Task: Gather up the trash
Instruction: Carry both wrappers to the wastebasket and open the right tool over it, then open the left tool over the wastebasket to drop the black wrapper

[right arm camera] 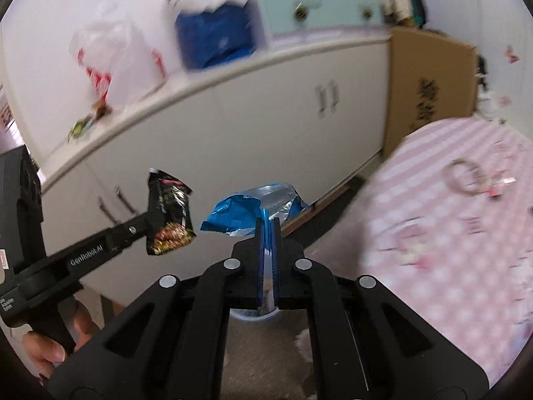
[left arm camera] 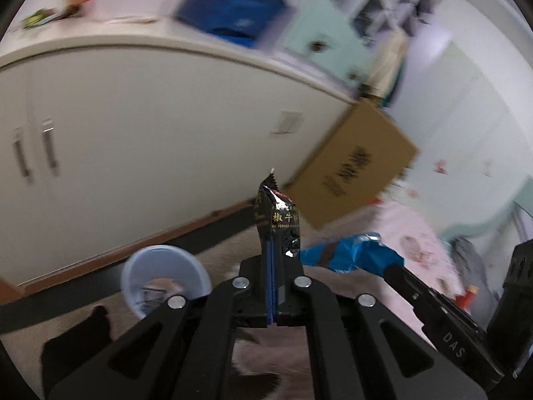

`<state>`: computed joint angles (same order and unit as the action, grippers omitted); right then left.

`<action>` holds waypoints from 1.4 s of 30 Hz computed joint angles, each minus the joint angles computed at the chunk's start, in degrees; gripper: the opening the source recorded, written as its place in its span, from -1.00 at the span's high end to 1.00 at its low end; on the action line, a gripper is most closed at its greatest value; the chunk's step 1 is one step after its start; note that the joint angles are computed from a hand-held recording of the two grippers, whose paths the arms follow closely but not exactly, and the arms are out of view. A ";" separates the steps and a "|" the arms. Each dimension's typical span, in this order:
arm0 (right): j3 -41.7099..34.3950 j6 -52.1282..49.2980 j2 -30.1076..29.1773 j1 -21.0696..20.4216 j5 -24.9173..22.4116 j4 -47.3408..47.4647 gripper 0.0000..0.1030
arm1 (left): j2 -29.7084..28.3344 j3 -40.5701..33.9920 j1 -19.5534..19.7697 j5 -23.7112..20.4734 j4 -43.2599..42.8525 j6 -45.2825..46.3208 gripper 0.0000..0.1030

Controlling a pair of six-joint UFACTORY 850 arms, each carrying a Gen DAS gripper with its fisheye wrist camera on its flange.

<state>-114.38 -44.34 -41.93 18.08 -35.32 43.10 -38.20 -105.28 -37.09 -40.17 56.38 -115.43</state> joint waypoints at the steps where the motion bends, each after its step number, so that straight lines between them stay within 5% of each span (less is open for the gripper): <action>1: -1.76 1.58 -1.91 1.14 -0.77 -1.77 0.92 | 0.87 1.87 0.42 0.04 -0.17 -0.86 1.00; 14: -27.31 17.86 -23.96 7.51 -11.57 -15.21 0.89 | 4.75 16.88 7.21 8.67 -6.89 -4.23 1.00; 16: -36.00 20.61 -29.64 7.78 -16.07 -16.53 0.70 | 4.58 17.65 7.53 9.42 -8.31 -3.57 1.00; 18: -39.54 22.85 -32.13 8.11 -17.36 -18.47 0.15 | 4.18 17.85 7.98 10.08 -10.01 -2.09 1.00; 33: -22.56 20.70 -22.61 7.51 -7.32 -17.17 0.05 | -1.44 11.67 8.51 11.05 -20.77 10.10 1.00; 42: -13.46 15.31 -16.99 6.49 1.53 -11.21 0.05 | -3.03 8.55 8.64 11.20 -20.06 11.45 0.96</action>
<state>-127.83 -29.02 -58.91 24.57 -33.79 31.89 -41.23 -96.74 -28.45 -28.97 36.32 -103.98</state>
